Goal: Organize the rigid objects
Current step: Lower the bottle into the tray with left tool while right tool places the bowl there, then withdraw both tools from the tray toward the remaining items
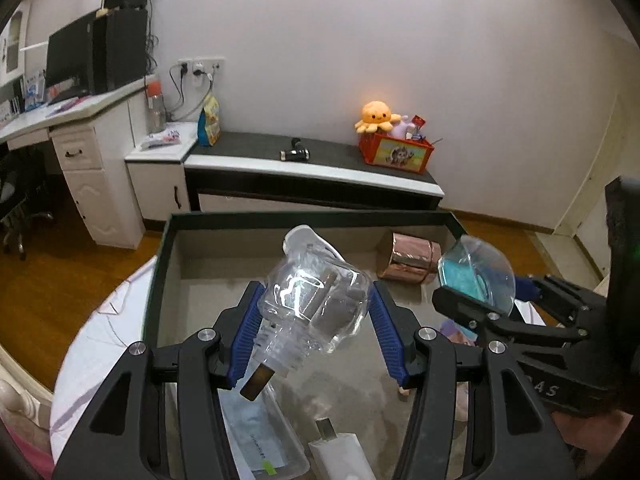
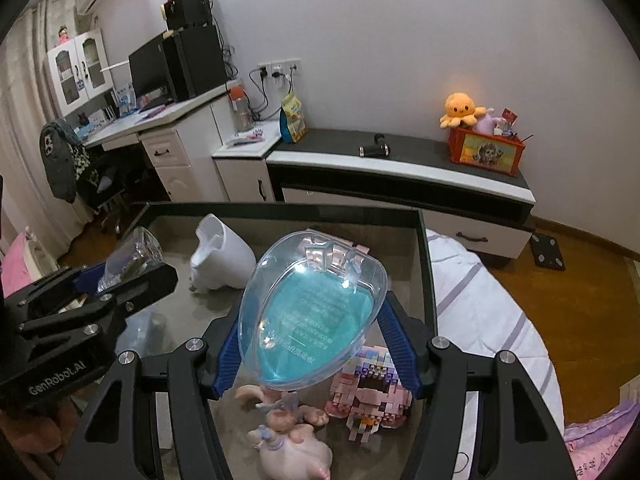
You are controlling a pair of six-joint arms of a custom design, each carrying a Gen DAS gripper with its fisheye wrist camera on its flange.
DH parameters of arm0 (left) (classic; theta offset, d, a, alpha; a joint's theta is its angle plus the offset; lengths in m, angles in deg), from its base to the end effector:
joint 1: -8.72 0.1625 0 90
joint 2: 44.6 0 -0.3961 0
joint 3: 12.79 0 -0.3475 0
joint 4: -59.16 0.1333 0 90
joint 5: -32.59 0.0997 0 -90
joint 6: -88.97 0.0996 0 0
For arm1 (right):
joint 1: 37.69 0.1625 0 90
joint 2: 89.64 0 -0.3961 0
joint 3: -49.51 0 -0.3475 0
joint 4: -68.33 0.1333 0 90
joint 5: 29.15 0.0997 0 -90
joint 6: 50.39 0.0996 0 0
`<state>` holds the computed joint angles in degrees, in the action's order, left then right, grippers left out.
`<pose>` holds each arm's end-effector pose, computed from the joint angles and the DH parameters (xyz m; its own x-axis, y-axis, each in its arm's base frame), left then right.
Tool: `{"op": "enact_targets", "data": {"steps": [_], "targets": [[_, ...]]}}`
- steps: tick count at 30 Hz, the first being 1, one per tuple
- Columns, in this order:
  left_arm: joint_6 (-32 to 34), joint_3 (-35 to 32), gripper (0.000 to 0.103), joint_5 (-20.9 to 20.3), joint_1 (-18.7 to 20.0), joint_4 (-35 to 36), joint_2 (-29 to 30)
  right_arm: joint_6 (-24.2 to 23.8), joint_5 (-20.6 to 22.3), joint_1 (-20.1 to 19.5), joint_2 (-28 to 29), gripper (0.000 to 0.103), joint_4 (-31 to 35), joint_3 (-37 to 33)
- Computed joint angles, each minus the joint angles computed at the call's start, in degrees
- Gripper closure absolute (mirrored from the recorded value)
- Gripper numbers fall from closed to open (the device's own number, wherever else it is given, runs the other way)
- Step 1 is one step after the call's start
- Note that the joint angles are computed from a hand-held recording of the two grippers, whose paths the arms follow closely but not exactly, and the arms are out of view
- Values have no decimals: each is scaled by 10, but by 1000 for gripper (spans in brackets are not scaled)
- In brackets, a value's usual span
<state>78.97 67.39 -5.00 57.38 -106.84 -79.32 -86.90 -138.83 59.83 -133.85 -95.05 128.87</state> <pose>-0.2938 -0.6553 0.1388 -0.8117 -0.0132 -0.5839 0.4345 0.6543 -0.6189 0.1911 -0.6853 0.2267 -0.7111 -0.3963 0.5808 -0.6542 0.6756 -0.3400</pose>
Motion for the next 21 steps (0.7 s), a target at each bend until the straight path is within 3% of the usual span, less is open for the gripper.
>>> {"op": "enact_targets", "data": {"steps": [2, 4, 7, 8, 9, 21], "targets": [[4, 7, 21, 18, -6, -6, -1, 6, 1, -1, -1, 36, 0, 1], [10, 20, 14, 30, -12, -30, -6, 8, 4, 0, -5, 20, -8, 6], [7, 51, 6, 42, -23, -58, -23, 13, 0, 3, -20, 17, -23, 29], [6, 63, 2, 50, -28, -70, -29, 15, -5, 5, -22, 10, -27, 31], [6, 70, 1, 55, -32, -76, -33, 16, -8, 6, -24, 0, -35, 37], [-55, 212, 0, 114, -106, -126, -111, 51, 0, 23, -109, 0, -94, 145]]}}
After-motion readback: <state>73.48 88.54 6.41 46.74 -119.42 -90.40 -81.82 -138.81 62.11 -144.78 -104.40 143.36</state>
